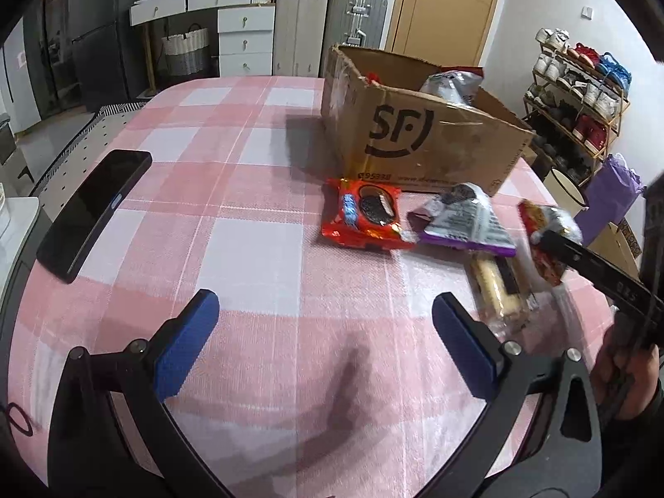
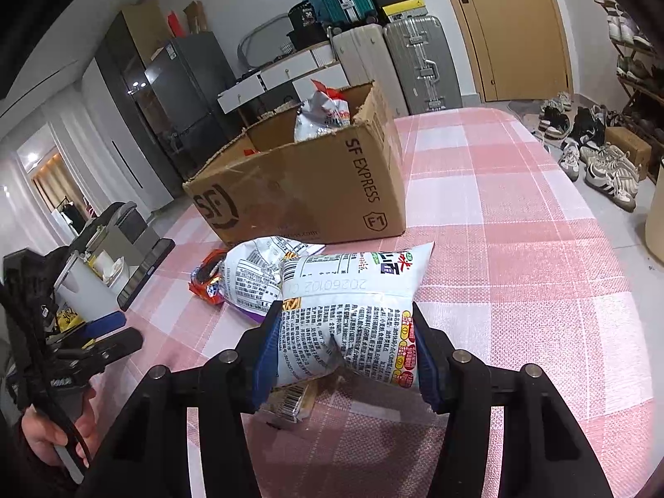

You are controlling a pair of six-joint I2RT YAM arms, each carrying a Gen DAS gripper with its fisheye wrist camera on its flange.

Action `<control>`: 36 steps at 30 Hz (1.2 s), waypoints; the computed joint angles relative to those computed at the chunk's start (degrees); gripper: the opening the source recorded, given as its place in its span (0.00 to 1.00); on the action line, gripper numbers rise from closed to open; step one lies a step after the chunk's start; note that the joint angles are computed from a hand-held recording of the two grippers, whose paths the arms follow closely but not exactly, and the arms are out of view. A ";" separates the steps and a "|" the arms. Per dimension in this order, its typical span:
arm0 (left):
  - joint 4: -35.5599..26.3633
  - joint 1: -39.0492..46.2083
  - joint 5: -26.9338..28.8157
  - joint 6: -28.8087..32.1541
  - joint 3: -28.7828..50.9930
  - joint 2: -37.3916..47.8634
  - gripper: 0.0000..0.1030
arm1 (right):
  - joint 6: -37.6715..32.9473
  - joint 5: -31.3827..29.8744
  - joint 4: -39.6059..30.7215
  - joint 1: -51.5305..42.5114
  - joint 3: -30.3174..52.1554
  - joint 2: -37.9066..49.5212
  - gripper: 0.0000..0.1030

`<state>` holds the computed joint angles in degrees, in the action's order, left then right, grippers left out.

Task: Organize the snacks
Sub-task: 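Grasp the red Oreo-style pack with the left gripper while the right gripper holds the noodle bag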

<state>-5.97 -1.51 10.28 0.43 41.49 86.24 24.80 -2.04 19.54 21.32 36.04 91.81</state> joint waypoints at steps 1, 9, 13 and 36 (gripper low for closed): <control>-0.29 0.01 -0.05 -0.10 1.25 1.26 0.99 | -0.07 0.09 0.12 0.08 -0.14 -0.20 0.54; -3.25 -0.79 -0.11 -0.15 12.65 10.52 0.99 | -1.03 2.10 -0.69 0.92 -2.43 -7.14 0.54; -5.13 -1.74 -0.75 -0.32 18.81 15.99 0.99 | -2.57 3.79 -4.38 2.14 -2.23 -12.64 0.54; -9.21 -6.09 -3.60 4.42 30.77 29.35 0.68 | -1.93 5.67 -9.59 3.59 -1.12 -16.16 0.54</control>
<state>-15.18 -7.60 6.69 4.85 72.26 115.59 22.88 3.63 9.95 24.92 34.92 75.66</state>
